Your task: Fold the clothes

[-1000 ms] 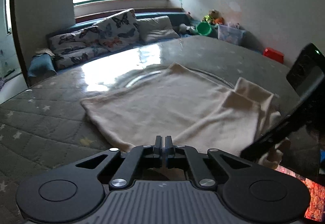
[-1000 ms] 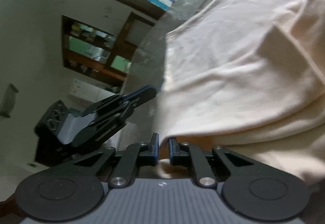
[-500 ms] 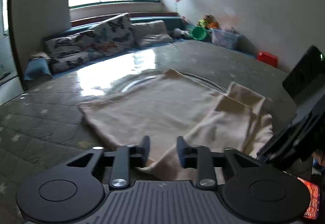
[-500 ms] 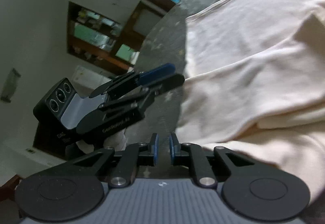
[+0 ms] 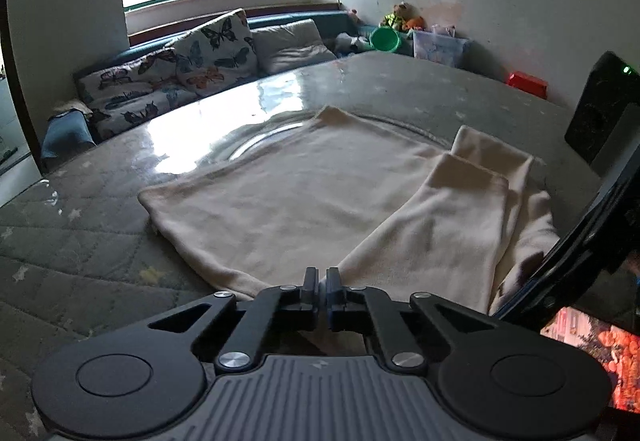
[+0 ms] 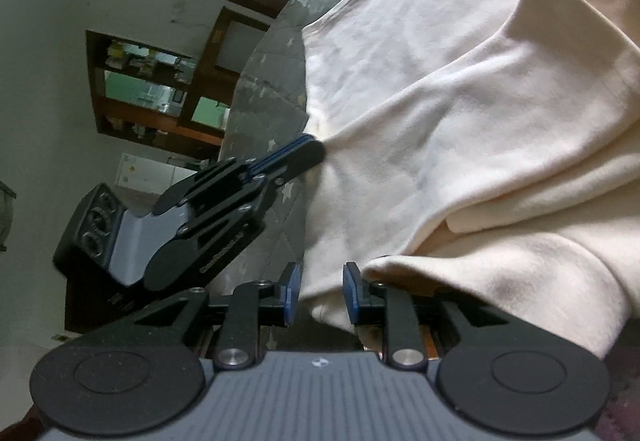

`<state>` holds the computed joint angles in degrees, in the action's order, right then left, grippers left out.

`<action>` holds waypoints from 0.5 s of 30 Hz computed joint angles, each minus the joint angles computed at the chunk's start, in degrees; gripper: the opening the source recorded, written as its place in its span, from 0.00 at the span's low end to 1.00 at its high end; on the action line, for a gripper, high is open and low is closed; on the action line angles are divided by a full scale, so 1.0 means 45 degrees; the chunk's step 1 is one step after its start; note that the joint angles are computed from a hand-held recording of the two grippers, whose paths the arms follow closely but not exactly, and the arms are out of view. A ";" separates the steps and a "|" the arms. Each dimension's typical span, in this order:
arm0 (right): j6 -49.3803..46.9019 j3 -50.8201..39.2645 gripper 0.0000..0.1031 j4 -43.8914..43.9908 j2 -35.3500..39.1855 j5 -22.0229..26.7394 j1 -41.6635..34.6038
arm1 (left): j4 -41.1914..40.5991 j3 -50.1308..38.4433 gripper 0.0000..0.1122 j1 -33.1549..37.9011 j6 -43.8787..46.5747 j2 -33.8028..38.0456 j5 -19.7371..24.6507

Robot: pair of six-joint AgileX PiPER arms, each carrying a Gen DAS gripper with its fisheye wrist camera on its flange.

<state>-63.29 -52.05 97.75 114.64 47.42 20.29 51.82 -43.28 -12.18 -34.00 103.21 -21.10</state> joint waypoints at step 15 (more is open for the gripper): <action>0.0827 -0.0844 0.35 -0.0667 0.0002 -0.0832 0.0600 | 0.0266 0.1064 0.02 0.1252 -0.0445 -0.1168 -0.1130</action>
<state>-59.57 -55.85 94.75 114.65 43.67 22.98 53.01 -38.50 -6.55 -36.00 97.95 -26.18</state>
